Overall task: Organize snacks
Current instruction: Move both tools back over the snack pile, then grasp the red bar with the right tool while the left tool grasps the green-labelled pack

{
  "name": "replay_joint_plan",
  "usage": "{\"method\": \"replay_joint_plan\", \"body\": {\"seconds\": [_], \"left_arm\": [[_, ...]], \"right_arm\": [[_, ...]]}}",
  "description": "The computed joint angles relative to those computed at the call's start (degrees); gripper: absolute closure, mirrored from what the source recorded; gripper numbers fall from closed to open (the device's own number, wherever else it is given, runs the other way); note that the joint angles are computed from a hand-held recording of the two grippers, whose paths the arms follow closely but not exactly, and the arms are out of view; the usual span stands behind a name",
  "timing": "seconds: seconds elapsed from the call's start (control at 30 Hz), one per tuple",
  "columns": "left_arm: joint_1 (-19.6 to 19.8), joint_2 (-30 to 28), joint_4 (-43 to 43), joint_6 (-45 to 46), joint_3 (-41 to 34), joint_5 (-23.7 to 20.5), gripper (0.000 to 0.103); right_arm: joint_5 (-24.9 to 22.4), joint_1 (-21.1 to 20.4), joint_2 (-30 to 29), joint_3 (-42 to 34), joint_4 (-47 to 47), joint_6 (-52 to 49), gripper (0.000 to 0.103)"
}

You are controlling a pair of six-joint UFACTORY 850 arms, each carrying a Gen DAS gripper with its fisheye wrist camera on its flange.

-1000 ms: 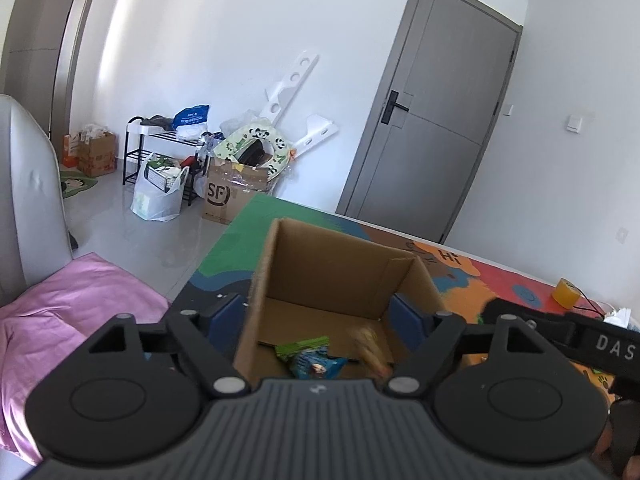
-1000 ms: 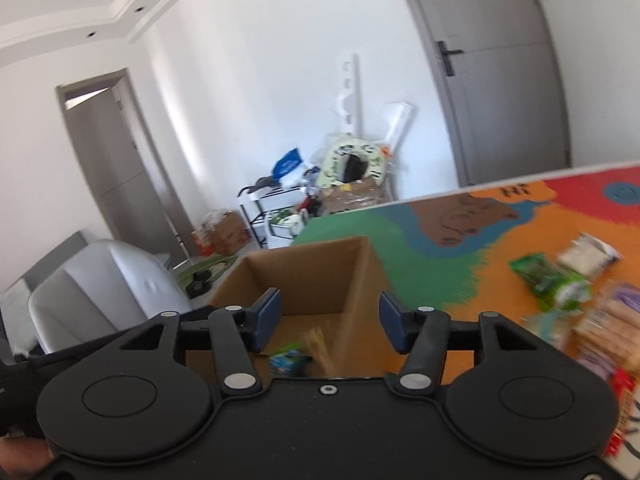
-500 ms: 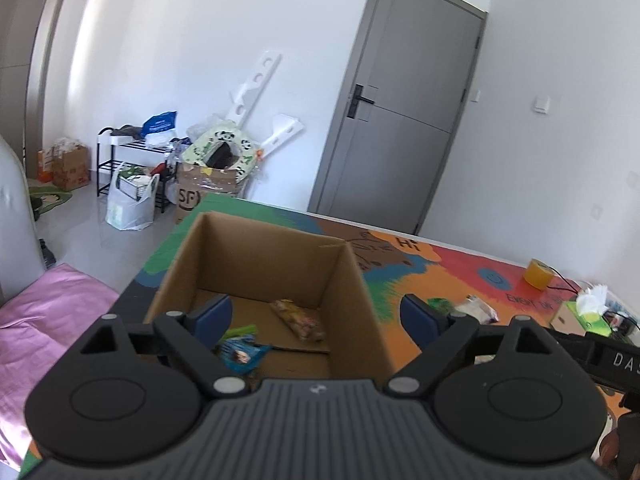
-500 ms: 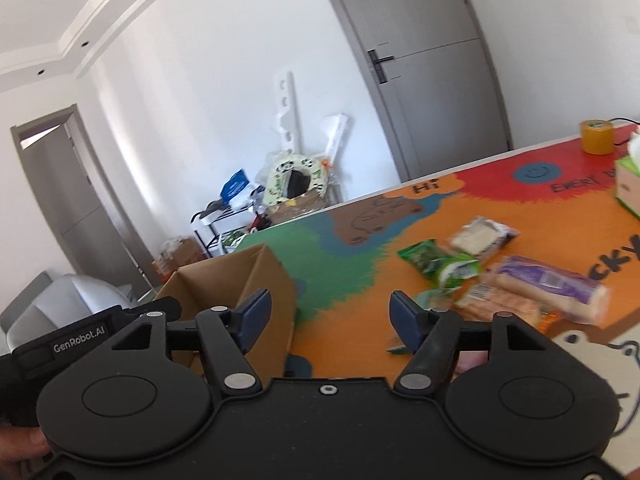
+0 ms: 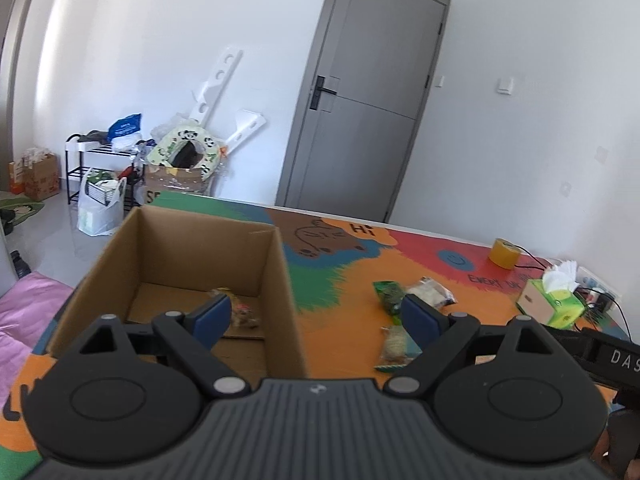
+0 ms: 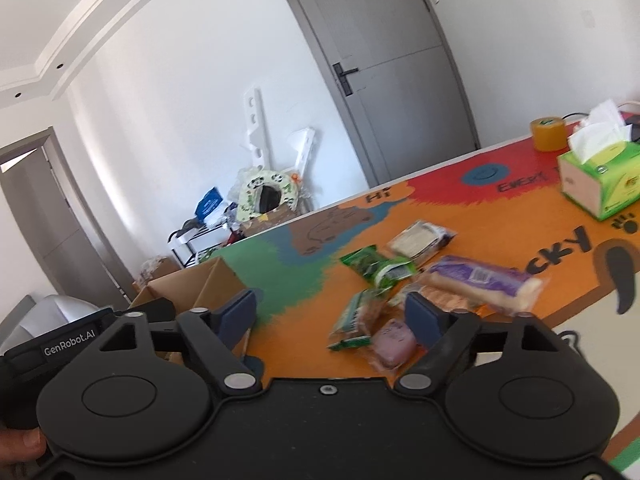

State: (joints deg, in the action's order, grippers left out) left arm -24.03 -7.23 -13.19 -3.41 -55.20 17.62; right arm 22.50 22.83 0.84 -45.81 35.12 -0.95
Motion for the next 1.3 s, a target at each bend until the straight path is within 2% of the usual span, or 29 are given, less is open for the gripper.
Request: {"method": "replay_joint_plan", "body": {"seconds": [0.1,0.17,0.27,0.6,0.83,1.03,1.13,1.23,1.3], "left_arm": [[-0.6,-0.4,0.7,-0.3,-0.4,-0.1,0.012],[-1.2,-1.0,0.3,0.1,-1.0,-0.4,0.012],[-1.8,-1.6,0.2,0.3,-1.5,-0.9,0.012],[-3.6,-3.8,2.6,-0.5,-3.3,-1.9,0.012],[-4.3,-6.0,2.6,-0.3,-4.8,-2.6,0.012],[-5.0,-8.5,4.3,-2.1,-6.7,-2.9,0.012],[-5.8,-9.4,-0.5,3.9,-7.0,-1.5,0.012],[-6.6,-10.4,-7.8,11.5,-7.8,-0.5,0.013],[-6.7,-10.6,-7.6,11.3,-8.1,-0.1,0.014]], "right_arm": [[2.9,0.9,0.6,0.7,8.7,-9.1,0.006],[3.5,1.1,0.9,0.8,12.2,-12.6,0.006],[3.0,0.2,1.5,1.5,8.8,-8.8,0.004],[4.6,-0.4,1.8,2.6,11.2,-13.0,0.000],[3.0,-2.4,1.4,3.2,7.8,-8.2,0.000],[1.2,-5.2,0.5,3.9,1.0,0.5,0.001],[0.5,-6.2,-0.4,3.8,-2.2,3.5,0.004],[-2.2,-7.2,-1.7,2.9,-7.2,8.6,0.018],[-4.1,-7.6,-3.1,2.2,-11.6,12.9,0.029]]}}
